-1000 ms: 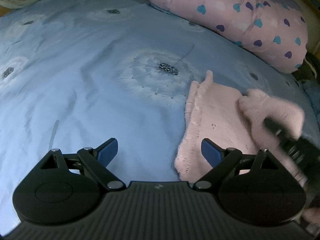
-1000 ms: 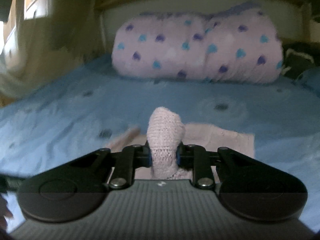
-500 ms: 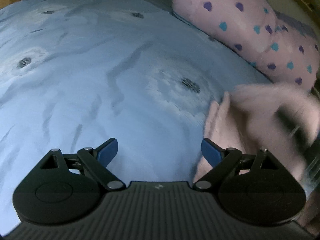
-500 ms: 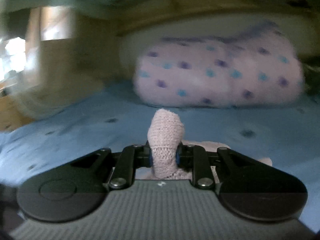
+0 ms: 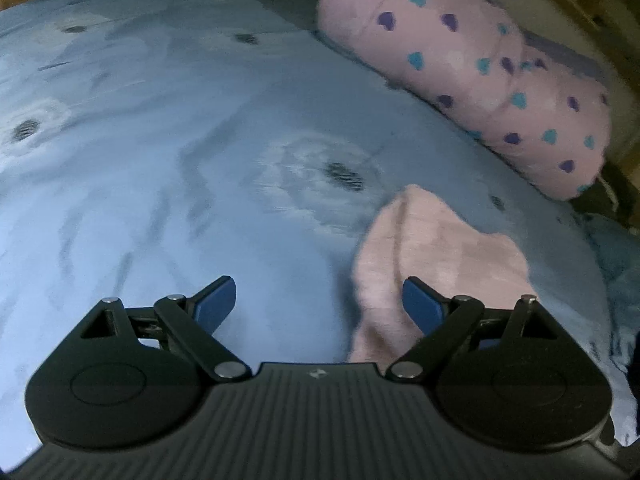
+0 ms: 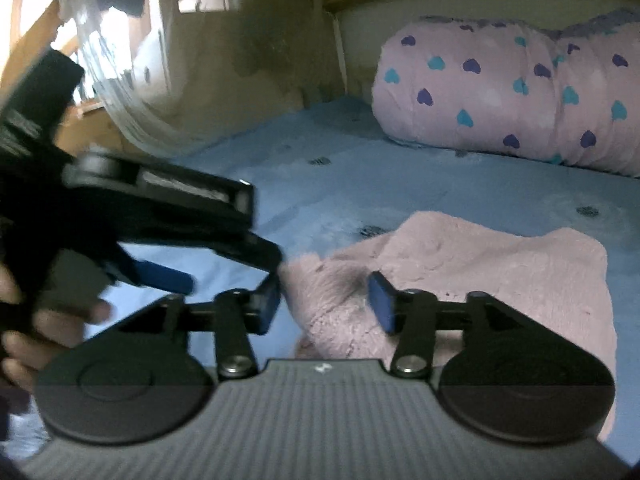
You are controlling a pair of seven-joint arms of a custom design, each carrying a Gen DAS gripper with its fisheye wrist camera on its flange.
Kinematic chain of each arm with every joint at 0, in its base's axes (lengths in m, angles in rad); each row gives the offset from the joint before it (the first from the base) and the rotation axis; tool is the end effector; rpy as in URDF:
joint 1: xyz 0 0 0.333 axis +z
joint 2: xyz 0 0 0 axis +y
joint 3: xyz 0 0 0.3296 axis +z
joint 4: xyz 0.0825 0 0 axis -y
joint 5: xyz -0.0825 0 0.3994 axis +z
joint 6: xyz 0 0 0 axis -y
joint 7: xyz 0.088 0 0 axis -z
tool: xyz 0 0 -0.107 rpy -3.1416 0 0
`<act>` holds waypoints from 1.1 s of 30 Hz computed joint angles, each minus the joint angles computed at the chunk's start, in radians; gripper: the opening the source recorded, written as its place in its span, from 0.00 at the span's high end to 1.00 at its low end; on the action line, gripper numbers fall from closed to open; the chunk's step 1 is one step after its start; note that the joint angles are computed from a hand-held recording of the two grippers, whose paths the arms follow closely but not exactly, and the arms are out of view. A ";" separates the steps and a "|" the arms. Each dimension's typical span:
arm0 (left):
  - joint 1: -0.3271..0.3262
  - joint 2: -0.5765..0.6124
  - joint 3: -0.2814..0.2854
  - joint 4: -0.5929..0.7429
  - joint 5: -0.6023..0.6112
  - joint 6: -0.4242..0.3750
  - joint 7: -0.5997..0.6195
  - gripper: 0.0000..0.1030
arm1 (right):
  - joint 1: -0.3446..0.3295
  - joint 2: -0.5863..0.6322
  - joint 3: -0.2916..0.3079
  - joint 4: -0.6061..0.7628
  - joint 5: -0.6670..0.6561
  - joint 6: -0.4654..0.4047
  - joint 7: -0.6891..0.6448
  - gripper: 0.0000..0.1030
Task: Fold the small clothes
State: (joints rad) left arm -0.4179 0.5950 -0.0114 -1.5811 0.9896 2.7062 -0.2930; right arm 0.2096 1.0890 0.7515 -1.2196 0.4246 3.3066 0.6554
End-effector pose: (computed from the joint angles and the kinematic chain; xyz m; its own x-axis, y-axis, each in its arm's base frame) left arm 0.6702 -0.3370 0.3398 0.4400 -0.8208 0.3643 -0.5589 -0.5678 -0.6043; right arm 0.6875 0.4505 0.3031 0.6886 -0.7052 -0.1689 -0.3881 -0.1616 -0.9074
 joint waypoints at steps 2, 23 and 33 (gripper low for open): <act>-0.002 0.011 0.001 0.012 0.012 0.030 -0.001 0.10 | -0.065 -0.008 0.072 -0.069 -0.023 0.035 -0.014 0.48; -0.019 0.184 -0.004 0.203 -0.155 0.066 0.260 0.00 | -0.031 -0.126 -0.214 -0.115 0.293 0.039 0.436 0.36; -0.009 0.213 0.005 0.214 -0.240 0.133 0.279 0.00 | -0.040 -0.069 -0.201 -0.031 0.300 -0.065 0.467 0.32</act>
